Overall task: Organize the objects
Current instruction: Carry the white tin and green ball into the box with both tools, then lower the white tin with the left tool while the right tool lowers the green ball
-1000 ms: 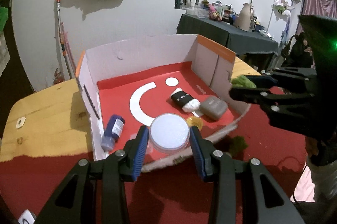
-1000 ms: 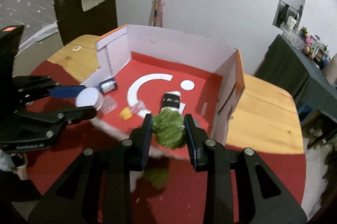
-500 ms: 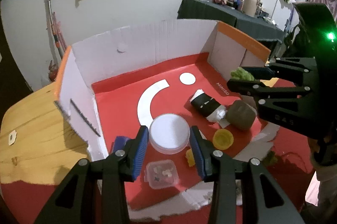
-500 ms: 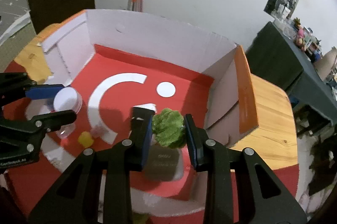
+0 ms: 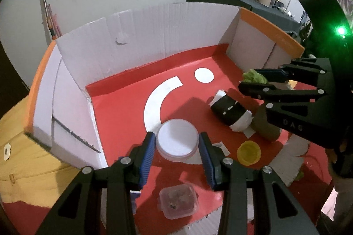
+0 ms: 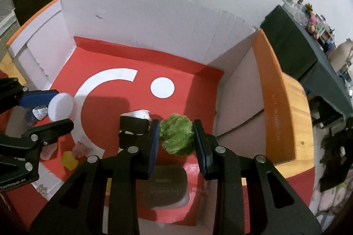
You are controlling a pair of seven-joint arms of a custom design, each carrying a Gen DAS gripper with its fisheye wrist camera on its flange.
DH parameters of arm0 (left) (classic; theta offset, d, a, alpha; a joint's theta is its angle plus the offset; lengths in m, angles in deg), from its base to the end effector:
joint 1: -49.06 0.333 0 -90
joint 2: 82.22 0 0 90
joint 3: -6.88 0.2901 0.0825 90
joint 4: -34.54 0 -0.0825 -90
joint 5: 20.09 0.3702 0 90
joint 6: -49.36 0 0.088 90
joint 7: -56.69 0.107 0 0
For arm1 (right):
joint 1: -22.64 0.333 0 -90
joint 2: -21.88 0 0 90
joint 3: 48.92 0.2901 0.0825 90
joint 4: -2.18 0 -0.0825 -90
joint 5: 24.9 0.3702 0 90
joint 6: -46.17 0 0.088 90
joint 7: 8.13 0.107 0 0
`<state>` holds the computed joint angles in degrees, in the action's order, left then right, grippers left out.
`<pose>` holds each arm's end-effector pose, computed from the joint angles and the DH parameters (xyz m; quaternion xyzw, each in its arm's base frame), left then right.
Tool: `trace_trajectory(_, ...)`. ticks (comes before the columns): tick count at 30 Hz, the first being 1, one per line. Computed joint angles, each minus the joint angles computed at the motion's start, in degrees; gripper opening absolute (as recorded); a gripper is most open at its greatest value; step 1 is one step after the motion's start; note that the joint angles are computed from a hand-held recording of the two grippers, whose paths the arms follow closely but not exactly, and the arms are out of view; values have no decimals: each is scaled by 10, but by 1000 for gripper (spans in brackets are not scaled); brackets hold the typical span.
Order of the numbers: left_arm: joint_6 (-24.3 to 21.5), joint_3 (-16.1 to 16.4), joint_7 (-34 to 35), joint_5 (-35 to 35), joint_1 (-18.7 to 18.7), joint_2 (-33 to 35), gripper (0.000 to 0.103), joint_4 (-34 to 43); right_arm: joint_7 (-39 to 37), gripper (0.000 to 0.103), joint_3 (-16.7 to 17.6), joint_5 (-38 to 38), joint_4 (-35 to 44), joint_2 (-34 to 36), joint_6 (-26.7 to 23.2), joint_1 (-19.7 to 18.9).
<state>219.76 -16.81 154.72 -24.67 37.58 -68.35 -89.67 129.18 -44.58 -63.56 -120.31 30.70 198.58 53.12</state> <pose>0.4893 -0.3292 0.3420 -0.4294 0.8544 -0.2764 0.0959 0.4624 0.3423 0.3522 -0.7834 0.5624 -0.2107 0.1603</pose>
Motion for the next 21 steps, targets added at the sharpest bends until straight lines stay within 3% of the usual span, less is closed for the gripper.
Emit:
trace_trajectory(10, -24, 21, -29, 41, -18, 20, 42, 25, -17, 29, -1, 22, 19, 21, -33, 5)
trace_trajectory(21, -46, 22, -38, 54, -16, 31, 42, 36, -28, 29, -5, 38, 18, 27, -35, 11)
